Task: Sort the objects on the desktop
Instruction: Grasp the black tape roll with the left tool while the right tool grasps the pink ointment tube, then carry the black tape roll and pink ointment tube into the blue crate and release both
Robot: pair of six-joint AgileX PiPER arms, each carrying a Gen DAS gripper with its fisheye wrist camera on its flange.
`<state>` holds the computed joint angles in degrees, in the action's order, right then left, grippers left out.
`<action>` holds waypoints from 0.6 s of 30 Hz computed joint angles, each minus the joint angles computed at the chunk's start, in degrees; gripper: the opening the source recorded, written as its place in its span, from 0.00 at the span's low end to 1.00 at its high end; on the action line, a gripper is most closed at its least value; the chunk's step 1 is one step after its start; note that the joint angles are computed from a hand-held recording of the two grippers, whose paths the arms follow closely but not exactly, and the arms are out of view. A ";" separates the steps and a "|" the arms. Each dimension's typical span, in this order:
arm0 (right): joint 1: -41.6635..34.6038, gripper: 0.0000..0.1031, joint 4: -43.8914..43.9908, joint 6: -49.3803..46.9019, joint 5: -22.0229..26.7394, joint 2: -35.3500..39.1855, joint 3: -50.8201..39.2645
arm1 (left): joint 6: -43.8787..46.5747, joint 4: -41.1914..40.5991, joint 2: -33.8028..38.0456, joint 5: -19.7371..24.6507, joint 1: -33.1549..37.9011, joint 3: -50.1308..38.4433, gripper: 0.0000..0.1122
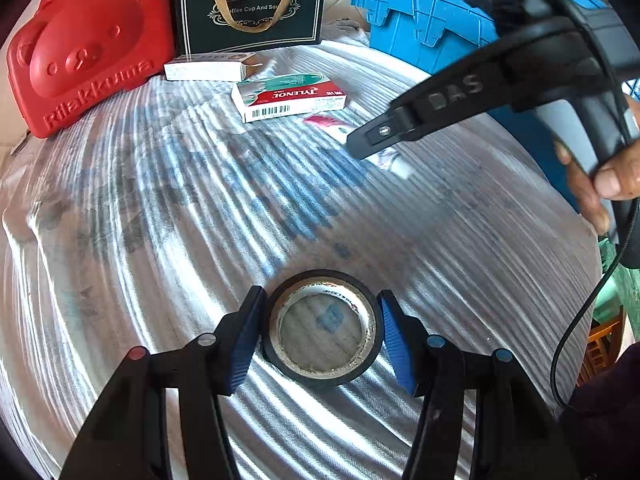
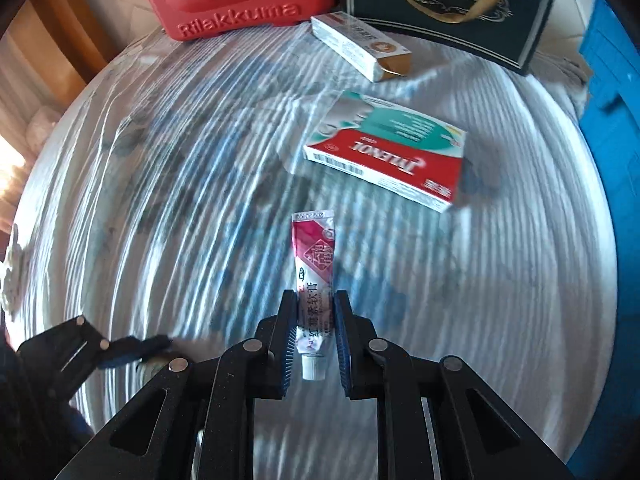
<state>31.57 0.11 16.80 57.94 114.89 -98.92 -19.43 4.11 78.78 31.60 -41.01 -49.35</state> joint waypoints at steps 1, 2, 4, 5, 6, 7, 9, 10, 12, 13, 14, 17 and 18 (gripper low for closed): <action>-0.35 0.17 -0.13 0.67 -1.33 -2.36 2.90 | 1.30 -1.43 -0.48 -0.29 0.54 0.62 0.49; -0.61 0.17 -0.27 1.39 -1.93 -4.09 4.51 | 3.82 -3.67 -0.39 -0.40 1.71 0.61 0.49; -1.54 0.17 -0.09 2.44 -3.19 -7.46 7.46 | 5.80 -5.29 -0.11 0.82 2.25 -0.38 0.49; -1.97 0.17 -0.14 2.79 -3.40 -8.61 8.04 | 6.37 -5.58 0.08 1.64 2.26 -0.88 0.49; -2.06 0.17 -0.58 3.38 -4.13 -10.06 9.45 | 7.48 -6.39 0.55 2.06 2.75 -1.46 0.49; -2.01 0.17 -0.99 3.97 -4.79 -11.47 10.78 | 8.03 -7.02 0.73 2.30 3.10 -1.72 0.49; -1.89 0.17 -1.52 5.03 -4.53 -13.12 10.84 | 7.94 -7.22 0.90 2.80 3.47 -2.02 0.49; -2.04 0.17 -1.84 5.23 -4.30 -14.20 11.14 | 5.92 -5.90 0.30 3.18 2.80 -1.80 0.49; -2.06 0.17 -2.70 5.92 -4.87 -16.76 12.78 | 5.92 -5.45 0.74 3.36 3.18 -2.67 0.49; -1.85 0.17 -3.54 6.48 -4.92 -17.87 13.25 | 5.04 -4.19 0.74 3.68 2.94 -3.25 0.49; -1.83 0.17 -4.12 6.65 -4.95 -19.05 13.71 | 5.17 -4.10 0.44 3.91 2.91 -3.70 0.49; -1.15 0.17 -6.01 7.59 -4.72 -21.99 14.01 | 2.02 0.37 -0.84 5.86 1.33 -6.17 0.49; -0.70 0.17 -6.82 8.08 -4.54 -22.71 13.80 | 1.42 1.40 -1.19 6.56 1.03 -7.29 0.49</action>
